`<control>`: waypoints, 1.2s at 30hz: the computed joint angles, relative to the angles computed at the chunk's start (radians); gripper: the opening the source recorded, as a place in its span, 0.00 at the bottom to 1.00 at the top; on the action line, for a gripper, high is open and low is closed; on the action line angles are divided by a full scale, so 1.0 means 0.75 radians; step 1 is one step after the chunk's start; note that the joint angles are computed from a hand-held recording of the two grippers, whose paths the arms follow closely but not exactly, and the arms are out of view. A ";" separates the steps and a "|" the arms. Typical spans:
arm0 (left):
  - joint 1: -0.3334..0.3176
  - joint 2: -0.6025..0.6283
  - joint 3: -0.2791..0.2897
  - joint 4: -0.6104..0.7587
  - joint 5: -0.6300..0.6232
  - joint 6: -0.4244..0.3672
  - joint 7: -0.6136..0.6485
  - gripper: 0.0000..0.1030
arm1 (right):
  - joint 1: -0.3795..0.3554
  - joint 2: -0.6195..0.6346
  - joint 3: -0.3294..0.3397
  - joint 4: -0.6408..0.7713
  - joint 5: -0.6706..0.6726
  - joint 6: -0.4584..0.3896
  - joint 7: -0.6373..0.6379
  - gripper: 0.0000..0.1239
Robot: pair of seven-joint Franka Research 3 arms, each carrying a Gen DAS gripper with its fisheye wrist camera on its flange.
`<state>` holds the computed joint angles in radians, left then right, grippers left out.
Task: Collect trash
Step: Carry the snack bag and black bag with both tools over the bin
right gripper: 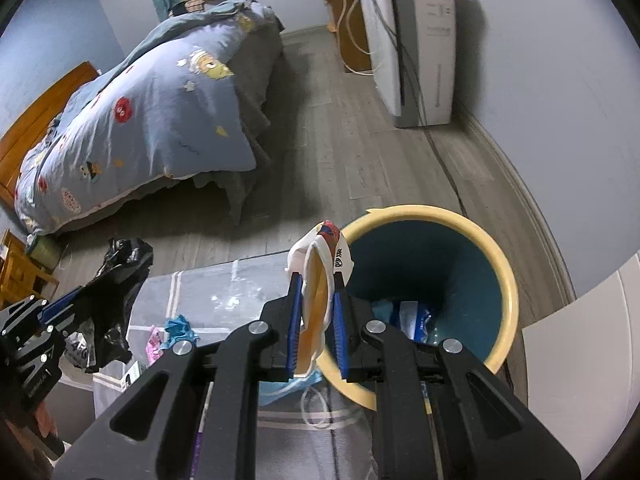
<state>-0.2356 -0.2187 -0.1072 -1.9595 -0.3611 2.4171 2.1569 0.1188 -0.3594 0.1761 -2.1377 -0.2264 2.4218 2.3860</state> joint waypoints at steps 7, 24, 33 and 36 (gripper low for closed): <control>-0.035 0.063 -0.057 0.058 0.027 0.006 -0.041 0.16 | -0.033 -0.046 -0.024 -0.070 0.025 0.021 0.016 0.11; -0.057 0.271 -0.150 0.233 0.004 0.011 -0.075 0.16 | -0.164 -0.131 -0.055 -0.320 0.117 0.148 0.095 0.11; -0.066 0.434 -0.232 0.352 0.025 0.021 -0.087 0.16 | -0.201 -0.144 -0.062 -0.374 0.159 0.149 0.126 0.11; -0.071 0.460 -0.258 0.356 0.011 0.030 -0.064 0.16 | -0.209 -0.143 -0.064 -0.380 0.161 0.154 0.141 0.11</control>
